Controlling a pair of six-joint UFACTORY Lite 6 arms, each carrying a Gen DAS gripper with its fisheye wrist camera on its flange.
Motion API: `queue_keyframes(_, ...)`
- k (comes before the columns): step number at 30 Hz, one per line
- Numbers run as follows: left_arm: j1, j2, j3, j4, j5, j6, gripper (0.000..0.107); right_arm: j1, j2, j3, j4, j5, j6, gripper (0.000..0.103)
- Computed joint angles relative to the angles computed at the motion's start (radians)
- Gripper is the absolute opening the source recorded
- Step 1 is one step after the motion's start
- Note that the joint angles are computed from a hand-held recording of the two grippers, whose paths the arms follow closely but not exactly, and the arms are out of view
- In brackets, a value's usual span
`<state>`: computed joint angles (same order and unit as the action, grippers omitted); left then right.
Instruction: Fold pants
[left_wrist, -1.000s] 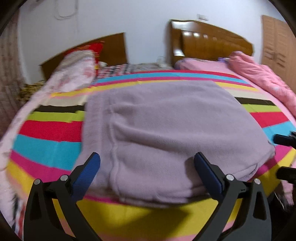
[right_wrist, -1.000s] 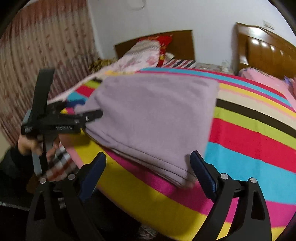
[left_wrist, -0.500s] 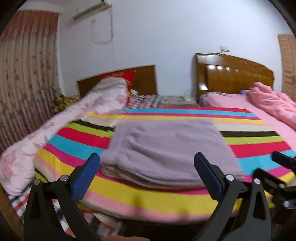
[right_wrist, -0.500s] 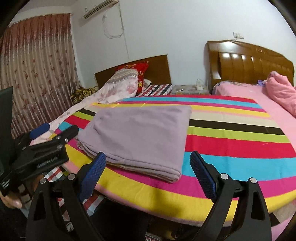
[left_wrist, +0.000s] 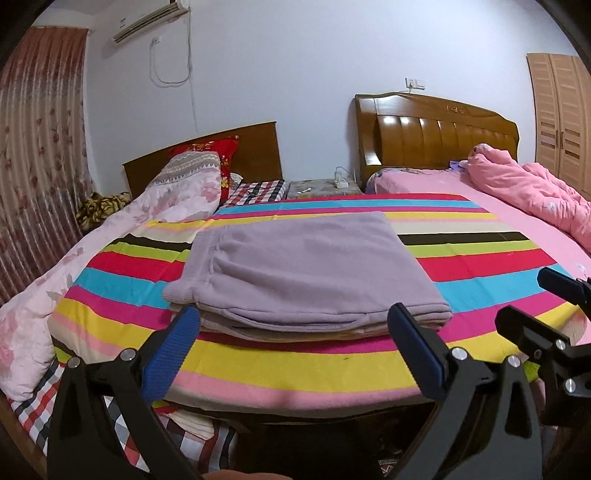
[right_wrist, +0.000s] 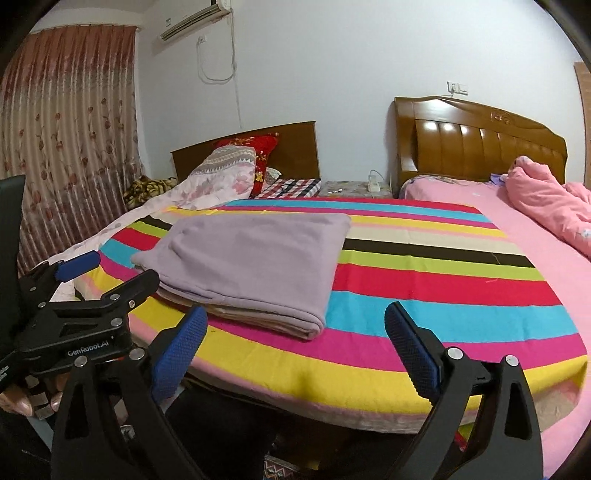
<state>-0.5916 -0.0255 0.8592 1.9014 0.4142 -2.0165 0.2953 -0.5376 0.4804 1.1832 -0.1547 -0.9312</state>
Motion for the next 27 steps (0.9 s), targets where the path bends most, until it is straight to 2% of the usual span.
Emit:
queue_keyframes(3, 0.002, -0.014, -0.011, 0.019, 0.001, -0.021, 0.101, 0.008, -0.004, -0.001, 0.045, -0.001, -0.046, 0.094)
queue_keyframes(12, 0.016, -0.011, -0.010, 0.037, -0.007, -0.037, 0.101, 0.007, -0.008, -0.005, 0.037, 0.005, -0.041, 0.094)
queue_keyframes(14, 0.015, -0.010, -0.008, 0.034, -0.007, -0.035, 0.101, -0.002, -0.004, -0.004, -0.011, 0.015, 0.004, 0.094)
queue_keyframes(23, 0.013, -0.009, -0.008, 0.016, -0.008, -0.025, 0.101, 0.001, -0.005, -0.004, 0.002, 0.014, -0.009, 0.094)
queue_keyframes(27, 0.016, -0.005, -0.008, 0.015, -0.012, -0.027, 0.101, -0.002, 0.000, -0.006, -0.061, 0.018, 0.050, 0.094)
